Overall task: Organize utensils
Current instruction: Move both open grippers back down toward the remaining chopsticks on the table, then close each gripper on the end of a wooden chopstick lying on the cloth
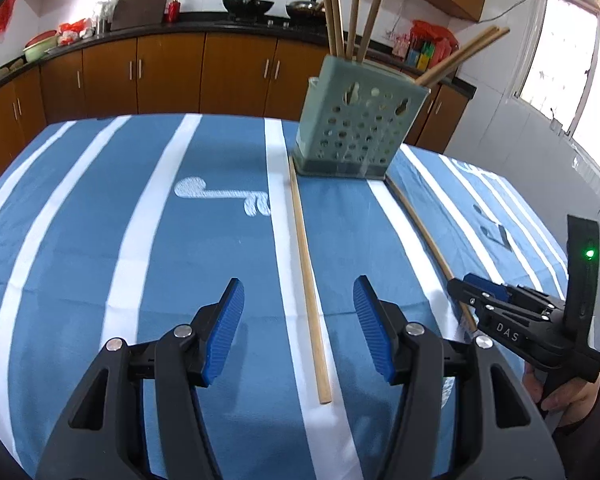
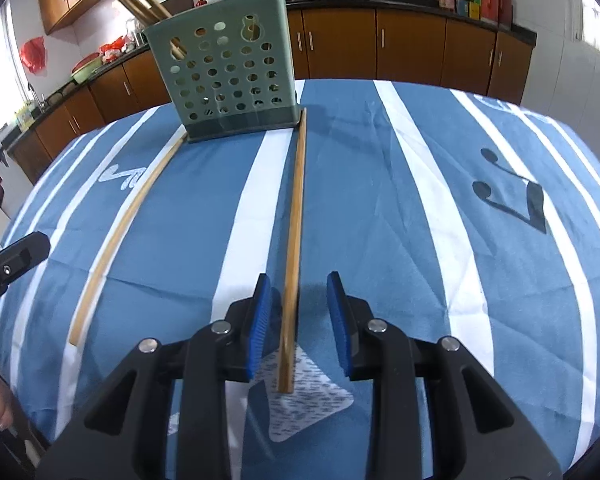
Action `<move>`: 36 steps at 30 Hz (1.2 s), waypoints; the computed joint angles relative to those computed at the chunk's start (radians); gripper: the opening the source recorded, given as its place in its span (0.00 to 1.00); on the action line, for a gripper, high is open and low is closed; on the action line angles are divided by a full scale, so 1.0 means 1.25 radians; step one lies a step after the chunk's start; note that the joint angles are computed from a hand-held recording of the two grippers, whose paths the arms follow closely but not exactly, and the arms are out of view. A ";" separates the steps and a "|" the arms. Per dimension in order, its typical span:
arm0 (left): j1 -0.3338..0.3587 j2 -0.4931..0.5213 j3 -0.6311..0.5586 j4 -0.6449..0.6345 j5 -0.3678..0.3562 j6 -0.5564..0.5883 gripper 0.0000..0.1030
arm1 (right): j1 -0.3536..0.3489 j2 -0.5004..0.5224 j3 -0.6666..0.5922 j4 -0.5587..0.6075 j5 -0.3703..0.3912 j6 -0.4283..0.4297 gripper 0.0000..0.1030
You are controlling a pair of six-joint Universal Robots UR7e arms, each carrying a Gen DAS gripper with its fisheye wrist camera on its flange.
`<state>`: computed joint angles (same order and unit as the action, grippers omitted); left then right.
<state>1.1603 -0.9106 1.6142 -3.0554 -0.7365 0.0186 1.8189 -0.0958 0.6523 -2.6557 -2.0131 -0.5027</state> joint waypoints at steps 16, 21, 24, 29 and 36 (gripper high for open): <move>0.009 0.069 -0.092 0.176 0.063 -0.082 0.21 | -0.016 0.024 -0.078 0.006 -0.056 0.089 0.07; 0.013 0.075 -0.102 0.166 0.102 -0.088 0.07 | -0.017 0.022 -0.080 0.024 -0.040 0.078 0.07; 0.025 0.065 -0.108 0.161 0.112 -0.096 0.07 | -0.016 0.030 -0.097 0.040 -0.032 0.066 0.07; 0.050 0.039 -0.102 0.147 0.041 -0.087 0.07 | -0.016 0.042 -0.115 0.032 -0.032 0.051 0.08; 0.049 0.032 -0.083 0.123 0.041 -0.057 0.08 | -0.014 0.044 -0.113 0.027 -0.038 0.039 0.08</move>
<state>1.2216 -0.8702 1.5110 -2.9022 -0.6858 -0.0522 1.8008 -0.0413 0.5109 -2.6224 -2.0608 -0.4534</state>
